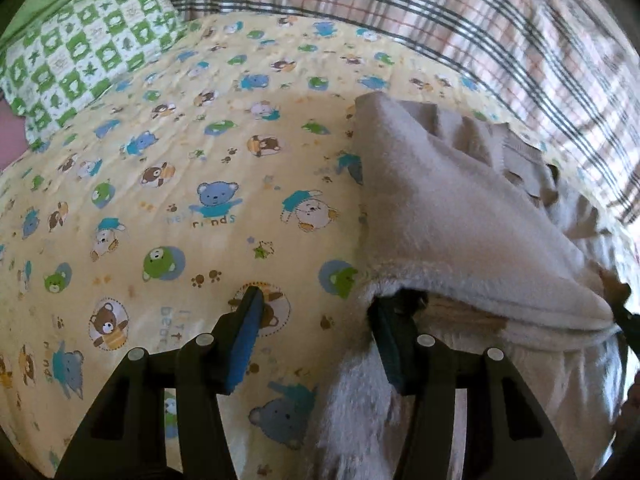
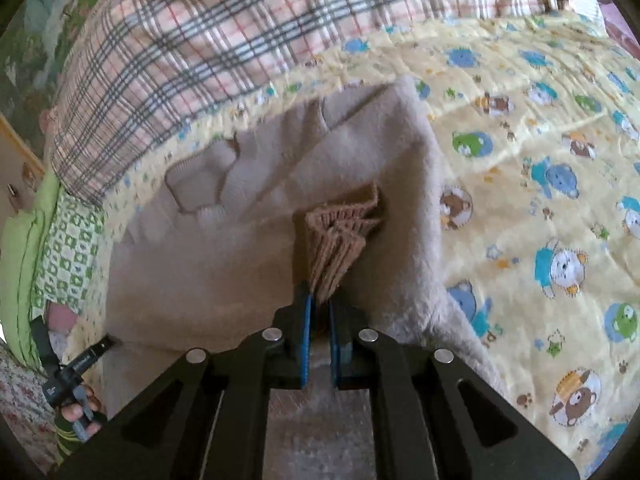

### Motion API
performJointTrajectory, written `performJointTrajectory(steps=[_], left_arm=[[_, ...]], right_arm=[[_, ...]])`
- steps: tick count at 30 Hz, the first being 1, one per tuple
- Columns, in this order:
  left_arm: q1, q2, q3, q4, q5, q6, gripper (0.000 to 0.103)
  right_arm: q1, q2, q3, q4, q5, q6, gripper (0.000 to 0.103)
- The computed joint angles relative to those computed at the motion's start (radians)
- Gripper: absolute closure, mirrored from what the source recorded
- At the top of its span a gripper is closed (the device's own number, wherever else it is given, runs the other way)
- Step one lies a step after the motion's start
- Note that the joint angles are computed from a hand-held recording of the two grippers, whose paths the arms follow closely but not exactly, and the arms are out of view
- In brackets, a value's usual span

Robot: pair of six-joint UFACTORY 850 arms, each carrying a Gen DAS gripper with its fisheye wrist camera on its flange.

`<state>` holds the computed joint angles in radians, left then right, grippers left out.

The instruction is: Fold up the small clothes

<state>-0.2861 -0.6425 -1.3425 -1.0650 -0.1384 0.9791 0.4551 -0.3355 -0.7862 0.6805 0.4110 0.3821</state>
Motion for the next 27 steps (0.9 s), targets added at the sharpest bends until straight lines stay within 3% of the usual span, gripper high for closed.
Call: performJointTrajectory(steps=[3, 6, 8, 10, 12, 15, 18, 19, 20, 21, 25, 27], left_arm=[[0.037, 0.026, 0.023, -0.19, -0.113, 0.233, 0.049], [0.083, 0.035, 0.016, -0.283, -0.271, 0.352, 0.042], [0.087, 0.018, -0.029, -0.238, -0.3, 0.3, 0.034], [0.086, -0.028, -0.108, -0.171, -0.339, 0.213, 0.03], [0.077, -0.096, -0.216, -0.07, -0.36, 0.084, 0.027], [0.066, -0.227, -0.413, 0.133, -0.44, -0.167, 0.027], [0.051, -0.321, -0.548, 0.237, -0.492, -0.287, 0.028], [0.043, -0.323, -0.549, 0.233, -0.469, -0.263, 0.046], [0.036, -0.317, -0.541, 0.202, -0.452, -0.198, 0.074], [0.029, -0.316, -0.543, 0.196, -0.456, -0.173, 0.096], [0.02, -0.215, -0.395, -0.065, -0.304, 0.112, 0.097], [0.009, -0.226, -0.396, -0.026, -0.257, 0.085, 0.097]], right_arm=[[0.012, 0.043, 0.039, 0.121, 0.014, -0.09, 0.085], [0.02, 0.09, 0.076, 0.228, 0.041, -0.179, 0.085], [0.006, 0.109, 0.085, 0.188, 0.047, -0.153, 0.081], [-0.002, 0.107, 0.073, 0.187, 0.056, -0.166, 0.064], [-0.01, 0.084, 0.039, 0.19, 0.051, -0.204, 0.053], [-0.033, 0.019, -0.042, 0.238, -0.052, -0.311, 0.053], [-0.041, -0.049, -0.116, 0.396, -0.133, -0.522, 0.056], [-0.034, -0.064, -0.13, 0.436, -0.129, -0.593, 0.078], [-0.029, -0.062, -0.134, 0.455, -0.124, -0.623, 0.093], [-0.024, -0.052, -0.129, 0.444, -0.11, -0.61, 0.096], [0.009, -0.018, -0.113, 0.589, -0.012, -0.75, 0.096], [0.002, -0.042, -0.135, 0.687, -0.041, -0.854, 0.096]])
